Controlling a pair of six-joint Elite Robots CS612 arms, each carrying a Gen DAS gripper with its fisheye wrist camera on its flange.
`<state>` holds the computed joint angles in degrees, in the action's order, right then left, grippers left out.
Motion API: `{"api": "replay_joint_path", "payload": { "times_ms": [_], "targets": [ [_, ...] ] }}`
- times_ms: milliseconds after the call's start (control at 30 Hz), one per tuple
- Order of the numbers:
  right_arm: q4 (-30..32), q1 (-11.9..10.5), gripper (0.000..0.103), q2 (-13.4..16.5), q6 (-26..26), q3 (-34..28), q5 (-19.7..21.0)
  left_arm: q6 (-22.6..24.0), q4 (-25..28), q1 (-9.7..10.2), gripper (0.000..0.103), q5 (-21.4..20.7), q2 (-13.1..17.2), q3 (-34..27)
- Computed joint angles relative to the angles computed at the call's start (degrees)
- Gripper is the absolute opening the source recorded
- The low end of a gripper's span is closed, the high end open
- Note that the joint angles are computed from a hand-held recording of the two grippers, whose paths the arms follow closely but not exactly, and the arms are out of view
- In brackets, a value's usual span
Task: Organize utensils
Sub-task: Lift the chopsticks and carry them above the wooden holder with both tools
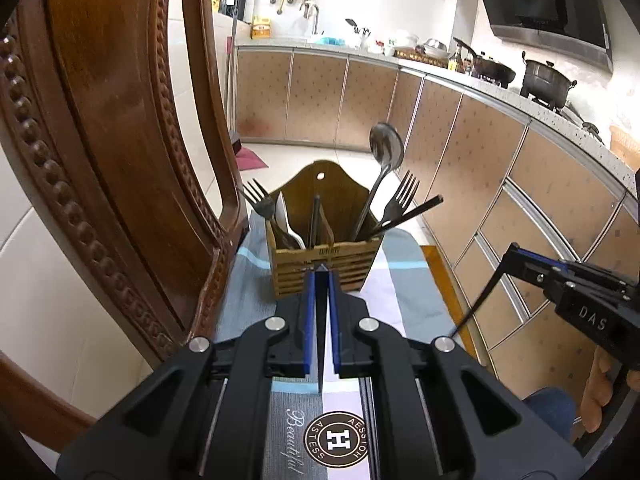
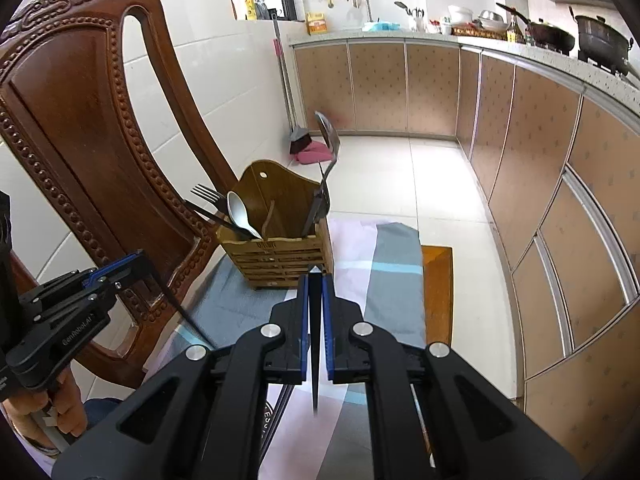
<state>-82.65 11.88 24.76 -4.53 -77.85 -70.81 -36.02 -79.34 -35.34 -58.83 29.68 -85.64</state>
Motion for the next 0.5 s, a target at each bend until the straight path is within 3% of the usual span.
{"api": "replay_joint_path", "payload": {
  "times_ms": [500],
  "targets": [
    [-2.10, 0.02, 0.007, -0.36, 0.02, 0.08, 0.10, -0.82, -0.52, 0.01, 0.007, 1.32, -0.72, -0.07]
  ]
}}
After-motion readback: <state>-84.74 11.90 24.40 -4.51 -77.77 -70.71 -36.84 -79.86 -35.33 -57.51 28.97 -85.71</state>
